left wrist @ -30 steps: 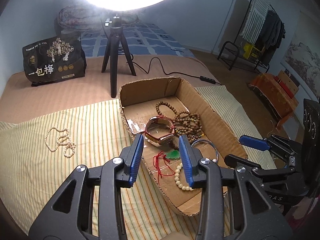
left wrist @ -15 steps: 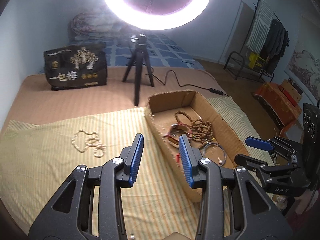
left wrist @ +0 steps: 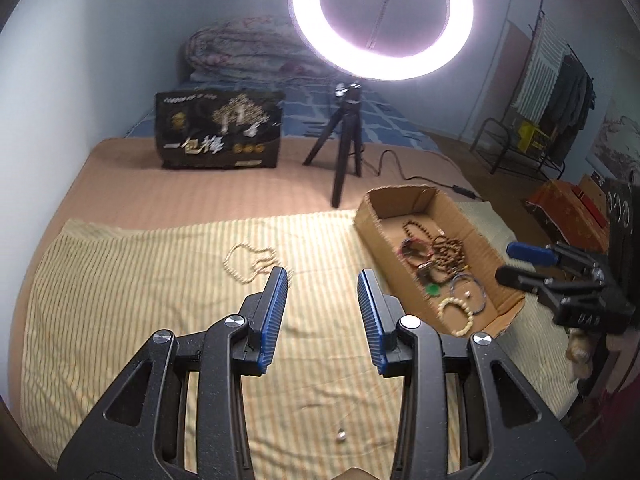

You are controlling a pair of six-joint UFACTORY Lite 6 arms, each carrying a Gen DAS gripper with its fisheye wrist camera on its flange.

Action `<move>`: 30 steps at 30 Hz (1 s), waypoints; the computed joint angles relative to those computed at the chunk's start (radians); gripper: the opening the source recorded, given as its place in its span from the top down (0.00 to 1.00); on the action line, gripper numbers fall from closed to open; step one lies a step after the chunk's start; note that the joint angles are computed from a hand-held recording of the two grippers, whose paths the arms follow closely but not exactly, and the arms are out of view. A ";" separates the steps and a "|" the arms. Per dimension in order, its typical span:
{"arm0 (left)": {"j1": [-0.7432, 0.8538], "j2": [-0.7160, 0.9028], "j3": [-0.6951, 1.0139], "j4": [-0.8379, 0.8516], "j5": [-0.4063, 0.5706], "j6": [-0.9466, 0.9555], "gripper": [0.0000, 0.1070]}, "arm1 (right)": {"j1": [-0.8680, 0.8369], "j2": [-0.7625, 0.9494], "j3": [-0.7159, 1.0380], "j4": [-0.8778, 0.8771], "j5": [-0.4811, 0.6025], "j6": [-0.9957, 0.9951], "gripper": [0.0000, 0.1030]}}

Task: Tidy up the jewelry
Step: 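Lift both tools out of the box toward the remaining pearl items, then grasp the second pearl earring with the left tool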

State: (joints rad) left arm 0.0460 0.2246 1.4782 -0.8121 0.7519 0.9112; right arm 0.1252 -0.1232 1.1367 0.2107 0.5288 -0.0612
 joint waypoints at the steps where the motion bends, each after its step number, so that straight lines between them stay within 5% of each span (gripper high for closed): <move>1: 0.018 -0.002 -0.014 -0.005 0.007 0.011 0.66 | 0.015 0.018 0.019 -0.007 -0.002 0.009 0.45; 15: 0.094 -0.157 -0.352 -0.085 0.055 0.249 0.72 | 0.145 0.314 0.272 -0.017 0.005 0.040 0.45; 30: 0.013 -0.168 -0.584 -0.088 -0.013 0.371 0.77 | 0.211 0.704 0.621 -0.016 0.080 0.028 0.45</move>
State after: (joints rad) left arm 0.0591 0.0568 0.8938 -0.9006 0.7390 1.2820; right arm 0.3365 0.5808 1.7577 0.1944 0.6085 -0.0330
